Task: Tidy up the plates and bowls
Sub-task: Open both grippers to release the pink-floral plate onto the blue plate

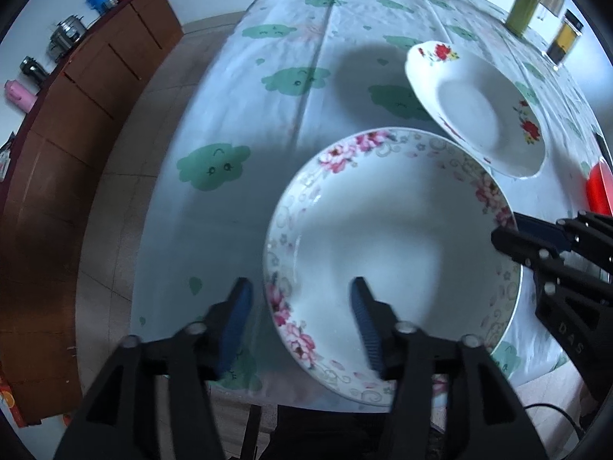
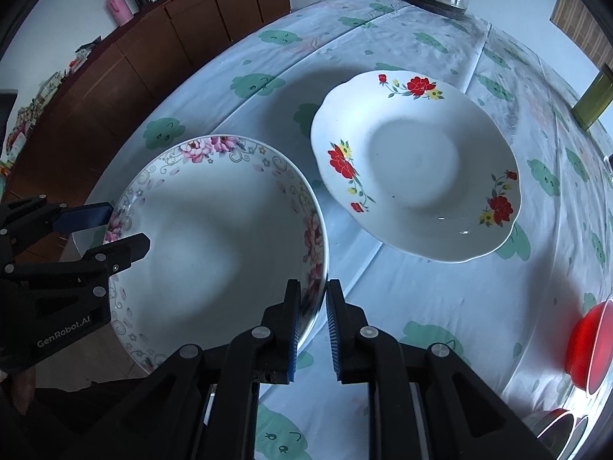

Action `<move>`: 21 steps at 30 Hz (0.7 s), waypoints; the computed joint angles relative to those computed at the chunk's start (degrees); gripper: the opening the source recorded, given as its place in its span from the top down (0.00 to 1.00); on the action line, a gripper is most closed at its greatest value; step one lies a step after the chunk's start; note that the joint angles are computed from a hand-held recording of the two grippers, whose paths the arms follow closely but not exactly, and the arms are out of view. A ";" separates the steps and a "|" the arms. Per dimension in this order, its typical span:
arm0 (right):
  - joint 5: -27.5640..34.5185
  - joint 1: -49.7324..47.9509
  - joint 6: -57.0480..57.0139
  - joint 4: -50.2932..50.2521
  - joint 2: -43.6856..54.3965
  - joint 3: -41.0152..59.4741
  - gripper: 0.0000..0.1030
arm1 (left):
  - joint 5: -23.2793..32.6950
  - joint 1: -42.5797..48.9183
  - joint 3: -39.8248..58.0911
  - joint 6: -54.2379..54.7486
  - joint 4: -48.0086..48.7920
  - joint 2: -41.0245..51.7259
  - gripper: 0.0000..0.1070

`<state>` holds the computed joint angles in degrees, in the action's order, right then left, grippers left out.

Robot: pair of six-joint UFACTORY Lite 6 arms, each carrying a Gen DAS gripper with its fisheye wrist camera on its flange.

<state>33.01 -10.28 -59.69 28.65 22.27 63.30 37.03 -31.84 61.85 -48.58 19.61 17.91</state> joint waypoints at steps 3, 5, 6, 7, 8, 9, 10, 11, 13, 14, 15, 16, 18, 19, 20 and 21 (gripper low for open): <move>2.65 0.02 -4.36 3.62 -0.25 -0.52 0.45 | -0.21 0.75 -0.45 -1.12 0.27 -0.83 0.39; 0.50 1.17 -5.87 4.64 -2.49 -3.35 0.41 | -0.25 1.26 -0.88 -1.59 0.13 -1.65 0.38; -0.09 1.15 -6.12 5.42 -2.96 -4.02 0.41 | -0.32 1.44 -1.10 -1.82 0.17 -1.95 0.37; 0.56 0.55 -6.39 6.69 -2.96 -3.93 0.41 | -0.30 1.61 -1.33 -2.26 0.40 -2.29 0.36; 1.75 -0.33 -7.11 8.21 -2.75 -3.49 0.41 | -0.46 1.99 -1.57 -2.66 0.63 -2.65 0.35; 2.98 -1.36 -8.09 9.77 -2.59 -3.02 0.41 | -0.67 2.22 -1.77 -2.62 0.46 -2.90 0.34; 3.34 -1.87 -8.22 10.33 -2.59 -2.79 0.41 | -0.92 2.53 -1.83 -2.49 0.28 -2.96 0.34; 3.32 -2.03 -7.89 10.13 -2.55 -2.55 0.41 | -1.13 2.77 -1.80 -2.38 0.13 -2.93 0.34; 2.96 -1.82 -6.84 9.08 -2.36 -2.13 0.41 | -1.24 2.90 -1.31 -1.86 -0.16 -2.43 0.34; 2.72 -1.75 -6.52 8.93 -2.33 -2.07 0.41 | -0.82 2.62 -1.17 -1.63 -0.21 -2.58 0.34; 2.54 -1.81 -6.27 9.04 -2.34 -2.11 0.41 | -0.46 2.22 -1.17 -1.83 -0.06 -2.84 0.34; 2.60 -1.84 -5.90 8.98 -2.28 -1.97 0.41 | -0.36 2.14 -0.76 -1.62 -0.05 -2.59 0.34; 3.00 -2.42 -6.07 9.33 -2.51 -1.90 0.41 | -0.24 1.82 -0.05 -1.27 -0.21 -2.29 0.30; 3.05 -2.65 -6.03 9.43 -2.64 -1.87 0.41 | -0.30 1.74 0.37 -1.16 -0.21 -2.09 0.29; 3.09 -2.85 -5.81 9.41 -2.61 -1.71 0.41 | -0.25 1.69 0.77 -0.78 -0.48 -1.91 0.29; 3.18 -3.13 -5.76 9.59 -2.66 -1.49 0.41 | -0.16 1.65 1.26 -0.39 -0.78 -1.57 0.29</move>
<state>36.19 -13.41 -65.45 38.24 19.60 61.81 36.87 -30.19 63.10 -48.97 18.83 16.34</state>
